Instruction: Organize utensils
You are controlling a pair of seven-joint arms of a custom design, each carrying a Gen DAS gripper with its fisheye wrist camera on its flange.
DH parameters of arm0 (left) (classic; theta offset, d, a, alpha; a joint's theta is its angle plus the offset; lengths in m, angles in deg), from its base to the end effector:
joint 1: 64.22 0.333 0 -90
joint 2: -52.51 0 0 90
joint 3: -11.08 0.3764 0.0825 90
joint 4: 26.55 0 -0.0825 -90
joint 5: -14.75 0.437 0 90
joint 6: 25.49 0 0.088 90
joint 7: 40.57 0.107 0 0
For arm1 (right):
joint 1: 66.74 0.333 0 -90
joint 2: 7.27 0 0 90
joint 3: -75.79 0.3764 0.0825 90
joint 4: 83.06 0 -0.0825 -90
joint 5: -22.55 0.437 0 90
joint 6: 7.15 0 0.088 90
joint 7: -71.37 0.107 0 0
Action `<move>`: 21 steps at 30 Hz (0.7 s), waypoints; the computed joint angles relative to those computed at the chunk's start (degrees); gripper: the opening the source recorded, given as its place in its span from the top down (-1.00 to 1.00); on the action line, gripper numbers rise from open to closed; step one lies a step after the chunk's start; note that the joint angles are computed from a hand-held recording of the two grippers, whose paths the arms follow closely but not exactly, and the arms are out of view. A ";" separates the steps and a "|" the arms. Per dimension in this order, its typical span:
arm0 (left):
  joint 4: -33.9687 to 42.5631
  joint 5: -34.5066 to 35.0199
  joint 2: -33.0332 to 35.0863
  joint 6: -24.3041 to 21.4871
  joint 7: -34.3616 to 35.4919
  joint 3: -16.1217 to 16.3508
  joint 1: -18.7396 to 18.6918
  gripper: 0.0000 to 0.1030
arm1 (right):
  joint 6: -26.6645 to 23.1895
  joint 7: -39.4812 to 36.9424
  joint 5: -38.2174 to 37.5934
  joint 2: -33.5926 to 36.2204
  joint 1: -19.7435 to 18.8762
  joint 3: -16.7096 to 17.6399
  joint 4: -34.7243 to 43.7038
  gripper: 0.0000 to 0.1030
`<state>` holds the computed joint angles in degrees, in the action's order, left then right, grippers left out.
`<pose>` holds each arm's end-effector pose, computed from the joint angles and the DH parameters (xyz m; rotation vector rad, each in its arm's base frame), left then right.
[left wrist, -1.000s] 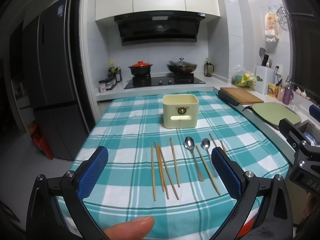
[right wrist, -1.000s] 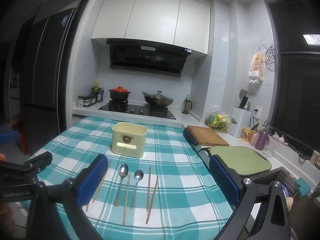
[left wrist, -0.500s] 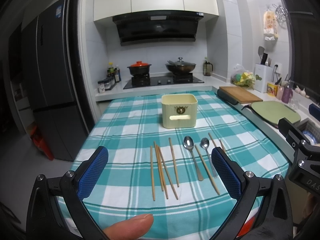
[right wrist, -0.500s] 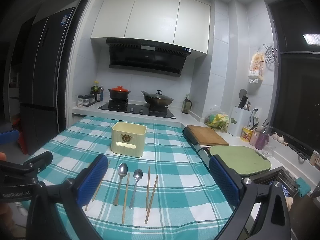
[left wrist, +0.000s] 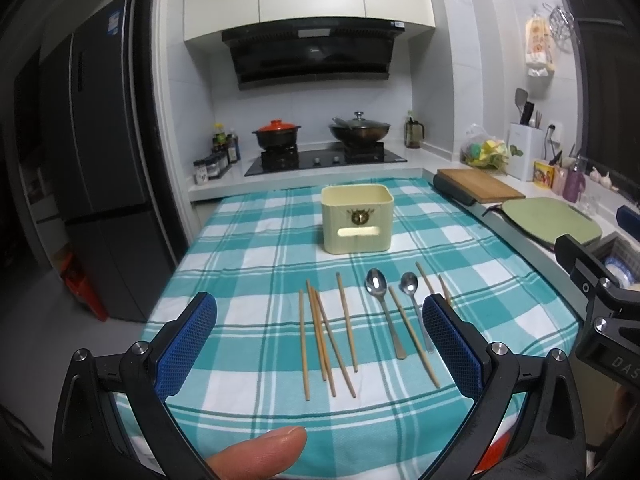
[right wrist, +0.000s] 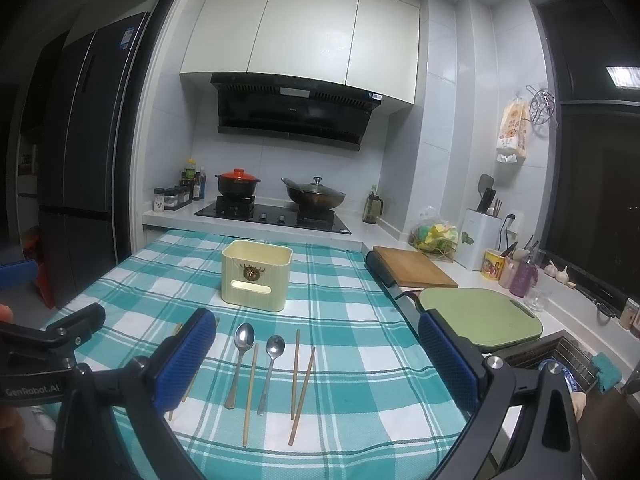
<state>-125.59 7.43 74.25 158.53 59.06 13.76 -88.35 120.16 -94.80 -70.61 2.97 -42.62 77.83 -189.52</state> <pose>0.7175 -0.2752 0.5295 -1.2192 1.8869 -1.1110 0.6401 0.2774 0.5069 -1.2285 1.7274 -1.4944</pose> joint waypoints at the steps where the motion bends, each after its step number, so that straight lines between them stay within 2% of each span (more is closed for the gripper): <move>1: 0.00 0.02 0.00 0.04 -0.06 0.09 -0.09 -0.99 | -0.07 -0.03 0.04 -0.02 0.00 -0.01 -0.02 -1.00; 8: 0.75 0.64 0.46 -0.77 -0.28 -0.05 0.14 -0.99 | 0.22 -0.29 0.28 0.02 -0.16 -0.05 0.01 -1.00; 21: 2.00 3.13 1.21 -2.09 -3.45 2.84 -2.32 -0.99 | 1.00 -1.22 1.11 0.30 -0.57 -0.31 0.23 -1.00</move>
